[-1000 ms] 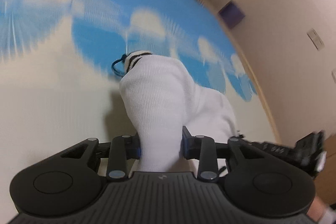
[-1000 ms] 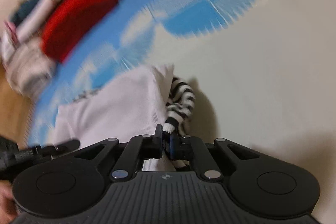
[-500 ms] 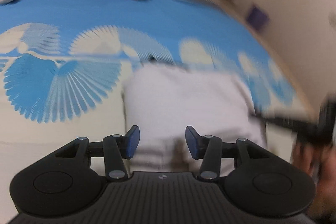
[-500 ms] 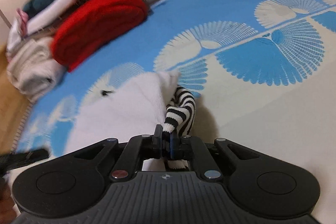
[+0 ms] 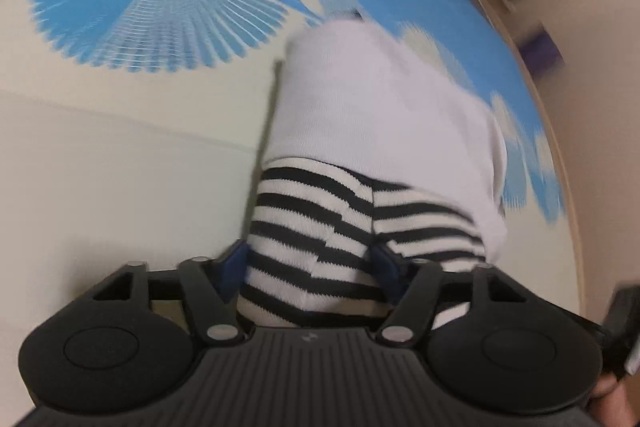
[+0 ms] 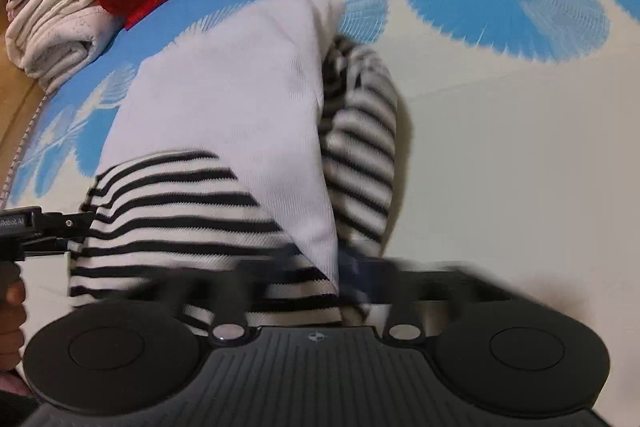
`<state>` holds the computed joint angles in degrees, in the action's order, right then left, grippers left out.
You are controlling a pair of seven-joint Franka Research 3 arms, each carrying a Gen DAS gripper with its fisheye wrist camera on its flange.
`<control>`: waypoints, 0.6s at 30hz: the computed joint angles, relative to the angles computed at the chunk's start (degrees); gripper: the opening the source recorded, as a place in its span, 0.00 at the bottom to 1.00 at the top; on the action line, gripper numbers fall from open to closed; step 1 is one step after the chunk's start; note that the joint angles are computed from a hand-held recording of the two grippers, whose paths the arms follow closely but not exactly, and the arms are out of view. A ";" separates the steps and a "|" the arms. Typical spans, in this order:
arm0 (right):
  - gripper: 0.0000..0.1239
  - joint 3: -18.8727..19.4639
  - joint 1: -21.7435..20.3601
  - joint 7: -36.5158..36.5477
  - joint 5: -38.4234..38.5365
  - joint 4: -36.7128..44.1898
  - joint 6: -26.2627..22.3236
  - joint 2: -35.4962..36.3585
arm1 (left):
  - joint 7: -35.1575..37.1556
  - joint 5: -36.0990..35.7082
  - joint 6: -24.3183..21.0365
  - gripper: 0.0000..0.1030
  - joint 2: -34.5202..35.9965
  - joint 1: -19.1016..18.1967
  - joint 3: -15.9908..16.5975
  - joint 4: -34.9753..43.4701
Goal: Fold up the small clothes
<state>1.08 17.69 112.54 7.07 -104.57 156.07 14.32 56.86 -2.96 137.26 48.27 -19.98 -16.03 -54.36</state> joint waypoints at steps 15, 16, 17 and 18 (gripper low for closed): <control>0.13 -4.31 3.96 7.64 -16.34 2.63 -16.15 -0.91 | 4.05 13.18 -8.44 0.77 -4.12 -6.01 5.79 0.20; 0.13 -4.48 4.34 11.84 -19.64 1.74 -15.54 -2.60 | 4.31 16.55 -6.99 0.76 -5.97 -7.45 7.23 -1.33; 0.13 -3.41 3.41 14.29 -20.25 -0.41 -11.73 -5.66 | 3.42 21.02 -4.04 0.80 -8.95 -9.13 9.04 -4.85; 0.17 -2.48 2.48 17.55 -23.40 -3.80 -5.24 -8.38 | 1.09 25.75 -1.21 0.82 -12.02 -10.90 10.90 -8.59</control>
<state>-1.39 20.18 130.09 -16.32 -108.37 150.82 5.94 57.95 22.79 136.05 36.25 -30.88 -5.13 -62.94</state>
